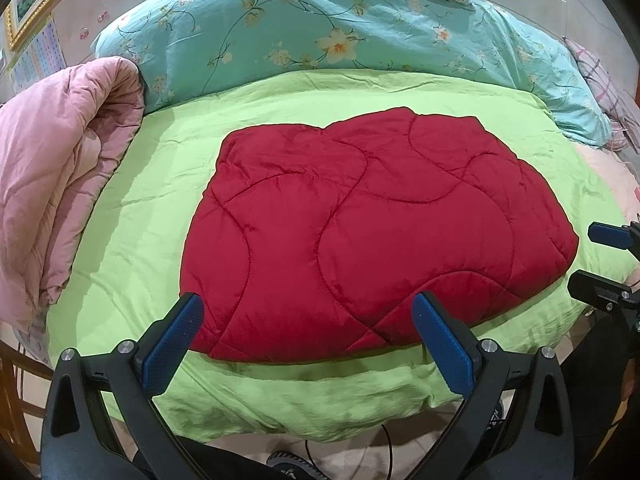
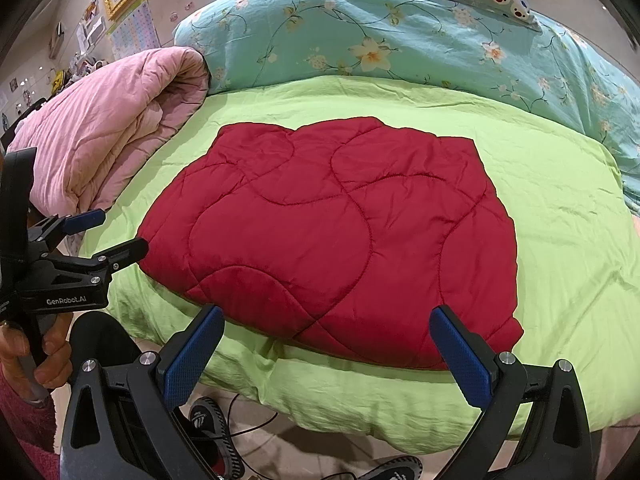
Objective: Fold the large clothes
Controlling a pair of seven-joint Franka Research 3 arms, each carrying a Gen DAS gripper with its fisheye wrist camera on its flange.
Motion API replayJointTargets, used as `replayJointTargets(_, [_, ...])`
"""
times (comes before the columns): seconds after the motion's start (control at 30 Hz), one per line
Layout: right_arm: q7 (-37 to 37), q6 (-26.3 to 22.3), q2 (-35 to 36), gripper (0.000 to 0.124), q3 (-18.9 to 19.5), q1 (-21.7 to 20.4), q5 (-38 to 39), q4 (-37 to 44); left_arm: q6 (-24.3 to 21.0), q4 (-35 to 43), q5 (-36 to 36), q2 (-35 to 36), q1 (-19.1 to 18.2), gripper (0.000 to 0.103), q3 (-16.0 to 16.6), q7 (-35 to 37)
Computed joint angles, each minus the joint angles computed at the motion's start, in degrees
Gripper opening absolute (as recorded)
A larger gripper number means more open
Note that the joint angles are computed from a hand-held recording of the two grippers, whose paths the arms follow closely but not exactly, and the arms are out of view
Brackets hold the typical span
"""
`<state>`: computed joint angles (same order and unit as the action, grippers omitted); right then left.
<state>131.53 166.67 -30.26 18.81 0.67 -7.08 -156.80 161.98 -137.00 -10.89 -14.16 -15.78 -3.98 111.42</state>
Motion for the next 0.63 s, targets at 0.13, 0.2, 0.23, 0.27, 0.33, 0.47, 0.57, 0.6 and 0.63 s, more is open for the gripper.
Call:
replayJointTargets(0.13, [0.3, 0.1, 0.1, 0.103, 0.2, -0.1, -0.1, 0.1, 0.2, -0.2, 0.2, -0.1, 0.0, 0.103, -0.1, -0.3])
replayJointTargets(0.2, [0.4, 0.2, 0.1, 0.103, 0.3, -0.3, -0.3, 0.1, 0.2, -0.2, 0.2, -0.3, -0.1, 0.103, 0.0, -0.3])
replayJointTargets(0.23, [0.4, 0.2, 0.1, 0.103, 0.4, -0.3, -0.4, 0.1, 0.3, -0.3, 0.2, -0.3, -0.1, 0.103, 0.0, -0.3])
replayJointTargets(0.27, [0.5, 0.2, 0.0, 0.103, 0.4, -0.4, -0.5, 0.1, 0.4, -0.3, 0.4, -0.4, 0.0, 0.103, -0.1, -0.5])
replayJointTargets(0.33, [0.5, 0.3, 0.0, 0.103, 0.4, -0.4, -0.5, 0.0, 0.4, -0.2, 0.1, -0.3, -0.3, 0.103, 0.1, -0.2])
replayJointTargets(0.47, [0.4, 0.3, -0.2, 0.103, 0.3, -0.5, -0.5, -0.1, 0.4, -0.2, 0.2, -0.4, -0.5, 0.103, 0.1, -0.2])
replayJointTargets(0.57, [0.5, 0.4, -0.2, 0.103, 0.3, -0.6, -0.4, -0.1, 0.3, -0.1, 0.2, -0.3, -0.5, 0.103, 0.1, -0.3])
replayJointTargets(0.6, [0.5, 0.5, -0.2, 0.103, 0.3, -0.6, -0.4, -0.1, 0.2, -0.1, 0.0, -0.4, -0.6, 0.103, 0.2, -0.1])
replayJointTargets(0.63, [0.6, 0.5, -0.3, 0.103, 0.3, -0.7, -0.4, -0.1, 0.1, -0.1, -0.2, -0.3, -0.6, 0.103, 0.2, -0.2])
